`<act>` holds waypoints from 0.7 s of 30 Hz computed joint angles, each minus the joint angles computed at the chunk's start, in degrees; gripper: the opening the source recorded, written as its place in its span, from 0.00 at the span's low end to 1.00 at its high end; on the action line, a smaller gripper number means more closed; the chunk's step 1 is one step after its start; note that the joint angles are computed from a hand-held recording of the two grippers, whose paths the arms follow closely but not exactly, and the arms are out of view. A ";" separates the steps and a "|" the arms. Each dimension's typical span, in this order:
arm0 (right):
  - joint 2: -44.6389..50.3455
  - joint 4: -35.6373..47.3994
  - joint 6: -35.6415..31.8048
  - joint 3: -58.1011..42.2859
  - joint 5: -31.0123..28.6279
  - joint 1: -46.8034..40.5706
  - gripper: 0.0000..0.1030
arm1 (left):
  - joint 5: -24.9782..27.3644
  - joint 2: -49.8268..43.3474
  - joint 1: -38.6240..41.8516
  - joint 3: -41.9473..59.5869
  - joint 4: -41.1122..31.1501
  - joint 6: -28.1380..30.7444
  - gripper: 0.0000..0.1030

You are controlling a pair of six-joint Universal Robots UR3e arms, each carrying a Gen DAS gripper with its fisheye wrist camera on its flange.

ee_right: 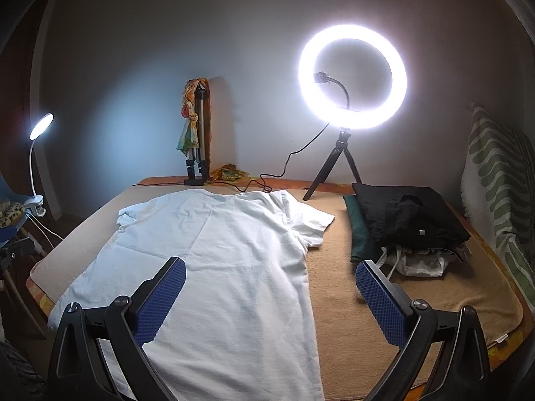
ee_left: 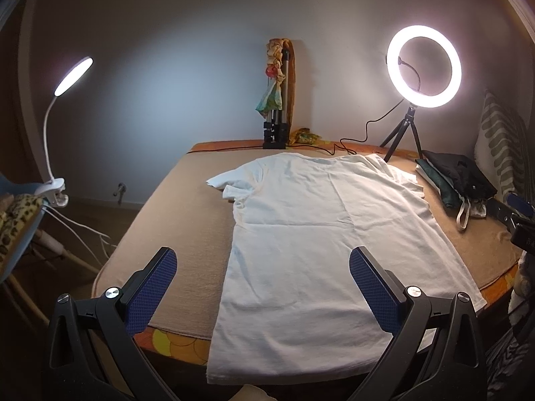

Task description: Fold small clothes

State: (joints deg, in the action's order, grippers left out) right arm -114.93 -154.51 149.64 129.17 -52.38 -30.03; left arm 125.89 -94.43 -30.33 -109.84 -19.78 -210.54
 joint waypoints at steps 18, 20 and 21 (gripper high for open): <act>23.57 17.48 6.01 -33.58 -3.13 23.70 0.91 | -24.71 14.94 15.19 -27.91 14.44 -3.91 0.64; 28.97 19.02 7.73 -40.73 -4.55 27.90 0.91 | -26.12 15.52 15.73 -30.93 15.70 -5.06 0.62; 32.30 19.97 8.59 -45.19 -5.81 30.39 0.91 | -26.91 15.55 15.97 -32.21 16.37 -5.69 0.61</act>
State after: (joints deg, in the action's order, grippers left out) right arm -82.63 -134.54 158.23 83.99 -58.19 0.36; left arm 98.98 -78.89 -14.36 -142.04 -3.41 -216.23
